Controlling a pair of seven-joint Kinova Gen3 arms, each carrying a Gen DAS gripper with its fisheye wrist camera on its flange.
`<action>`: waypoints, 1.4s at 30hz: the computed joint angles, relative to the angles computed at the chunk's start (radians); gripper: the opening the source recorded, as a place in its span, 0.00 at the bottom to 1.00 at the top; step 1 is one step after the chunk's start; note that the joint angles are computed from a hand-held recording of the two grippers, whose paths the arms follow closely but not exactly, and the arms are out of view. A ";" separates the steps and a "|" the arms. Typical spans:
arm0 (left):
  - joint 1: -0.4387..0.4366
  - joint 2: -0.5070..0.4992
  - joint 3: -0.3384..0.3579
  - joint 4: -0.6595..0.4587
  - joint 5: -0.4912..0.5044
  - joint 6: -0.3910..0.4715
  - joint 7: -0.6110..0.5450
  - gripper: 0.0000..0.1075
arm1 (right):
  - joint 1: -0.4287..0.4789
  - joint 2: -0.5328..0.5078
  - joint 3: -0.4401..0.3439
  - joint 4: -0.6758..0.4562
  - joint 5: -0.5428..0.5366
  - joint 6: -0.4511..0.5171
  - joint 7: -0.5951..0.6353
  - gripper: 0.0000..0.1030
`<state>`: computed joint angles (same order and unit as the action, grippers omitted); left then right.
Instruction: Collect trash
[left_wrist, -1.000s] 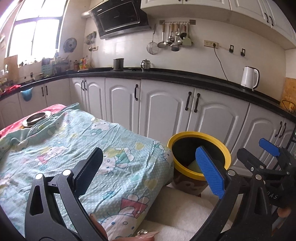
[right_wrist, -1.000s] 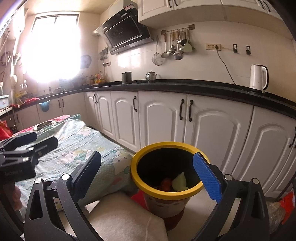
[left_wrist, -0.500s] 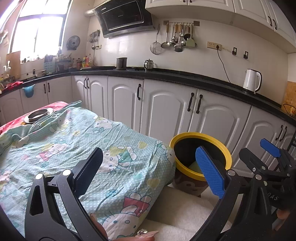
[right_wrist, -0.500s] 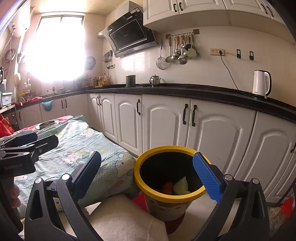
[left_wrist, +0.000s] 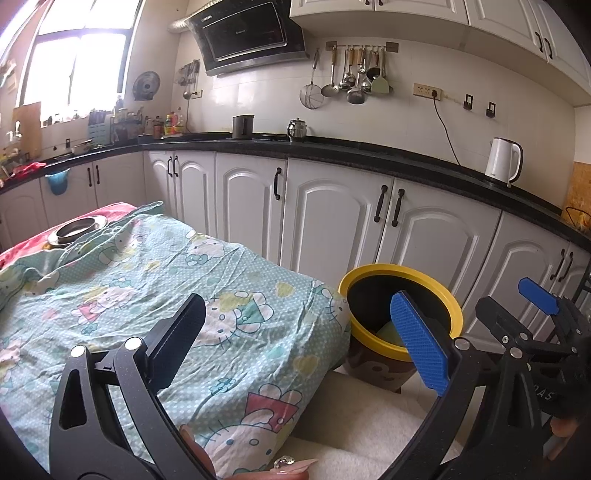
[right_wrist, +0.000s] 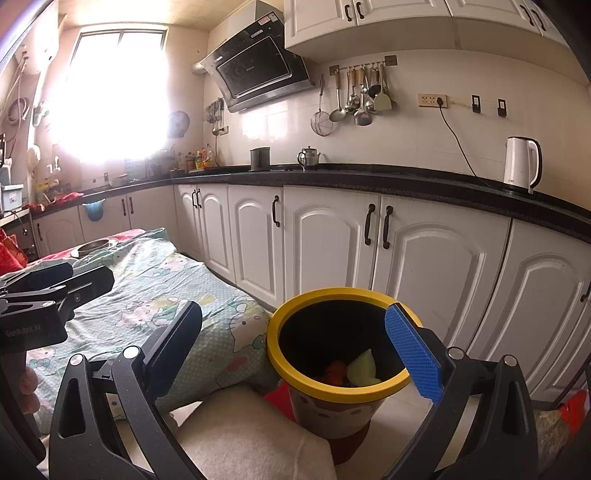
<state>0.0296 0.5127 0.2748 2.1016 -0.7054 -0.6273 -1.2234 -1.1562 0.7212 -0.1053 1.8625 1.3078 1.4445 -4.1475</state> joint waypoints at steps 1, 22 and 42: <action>-0.002 0.000 0.002 -0.001 -0.005 0.002 0.003 0.86 | 0.001 0.000 0.000 -0.001 -0.001 0.000 0.002 0.94; 0.005 0.002 -0.003 0.000 0.004 -0.004 -0.006 0.86 | 0.000 0.001 0.000 -0.001 -0.001 0.000 0.001 0.94; -0.019 0.014 0.017 -0.030 -0.082 0.034 0.069 0.86 | -0.004 0.006 0.003 -0.007 -0.004 0.005 0.005 0.94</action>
<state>0.0102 0.5266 0.2921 2.0720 -0.7879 -0.5931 -1.1544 -1.1603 0.7276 -0.1020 1.8554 1.3038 1.4494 -4.1422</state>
